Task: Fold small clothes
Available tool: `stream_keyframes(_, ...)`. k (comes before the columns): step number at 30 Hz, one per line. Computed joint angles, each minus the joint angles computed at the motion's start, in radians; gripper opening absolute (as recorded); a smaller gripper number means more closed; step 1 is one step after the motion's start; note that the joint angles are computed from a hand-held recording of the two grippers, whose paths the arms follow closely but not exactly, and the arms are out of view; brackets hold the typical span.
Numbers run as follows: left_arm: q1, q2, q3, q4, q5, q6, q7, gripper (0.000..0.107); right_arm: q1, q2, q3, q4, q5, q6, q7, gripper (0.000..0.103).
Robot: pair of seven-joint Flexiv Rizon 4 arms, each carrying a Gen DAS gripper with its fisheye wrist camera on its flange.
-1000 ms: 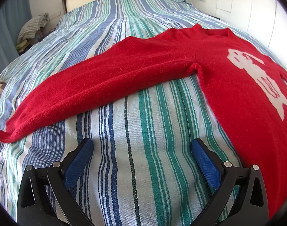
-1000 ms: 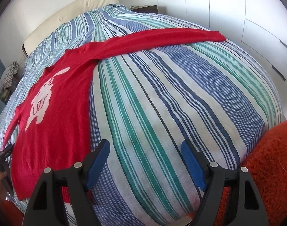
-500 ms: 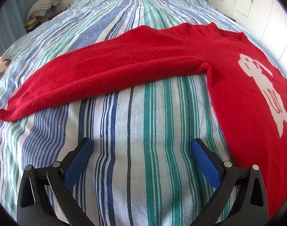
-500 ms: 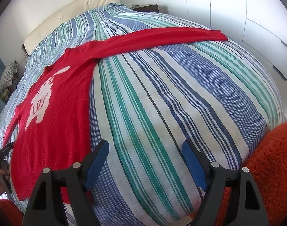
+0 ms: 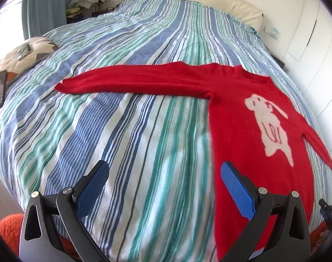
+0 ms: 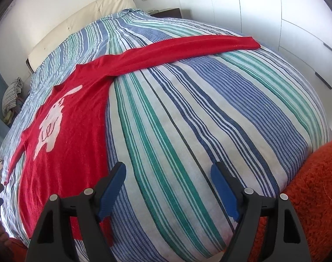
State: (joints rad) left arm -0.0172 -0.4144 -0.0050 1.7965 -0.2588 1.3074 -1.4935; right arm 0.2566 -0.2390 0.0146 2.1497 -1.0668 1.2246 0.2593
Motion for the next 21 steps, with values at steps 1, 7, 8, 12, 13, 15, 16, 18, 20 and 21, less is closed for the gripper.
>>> stream_keyframes(1, -0.009, 0.021, 0.004, 0.024, 0.005, 0.012, -0.010, 0.102, 0.001, 0.001, 0.000, -0.001, -0.005, 0.000, -0.001, 0.079)
stream_keyframes(7, -0.032, 0.091, -0.017, 0.137, -0.010, 0.089, -0.030, 0.102, -0.001, 0.015, -0.001, 0.003, -0.058, -0.004, 0.015, 0.079)
stream_keyframes(8, -0.052, 0.090, 0.001, 0.136, 0.018, 0.094, -0.043, 0.102, -0.004, 0.017, 0.000, 0.005, -0.064, -0.002, 0.025, 0.079)
stream_keyframes(12, -0.112, 0.081, 0.075, 0.103, 0.141, 0.069, -0.096, 0.102, -0.015, 0.017, 0.006, 0.011, -0.063, 0.007, 0.038, 0.079)
stream_keyframes(13, -0.108, 0.081, 0.073, 0.106, 0.144, 0.079, -0.105, 0.102, -0.017, 0.017, 0.006, 0.012, -0.063, 0.011, 0.038, 0.079)
stream_keyframes(15, -0.100, 0.082, 0.074, 0.115, 0.150, 0.105, -0.123, 0.102, -0.025, 0.022, 0.005, 0.016, -0.061, 0.035, 0.044, 0.079)
stream_keyframes(16, -0.100, 0.084, 0.079, 0.120, 0.159, 0.118, -0.130, 0.102, -0.033, 0.025, 0.001, 0.019, -0.066, 0.061, 0.054, 0.079)
stream_keyframes(18, -0.118, 0.084, 0.117, 0.123, 0.201, 0.137, -0.164, 0.102, -0.061, 0.040, -0.037, 0.027, -0.155, 0.153, 0.145, 0.079)
stream_keyframes(20, -0.131, 0.084, 0.150, 0.127, 0.240, 0.150, -0.196, 0.102, -0.115, 0.053, -0.082, 0.016, -0.307, 0.235, 0.271, 0.079)
stream_keyframes(21, -0.133, 0.084, 0.159, 0.129, 0.251, 0.150, -0.209, 0.102, -0.155, 0.054, -0.103, -0.001, -0.397, 0.284, 0.338, 0.079)
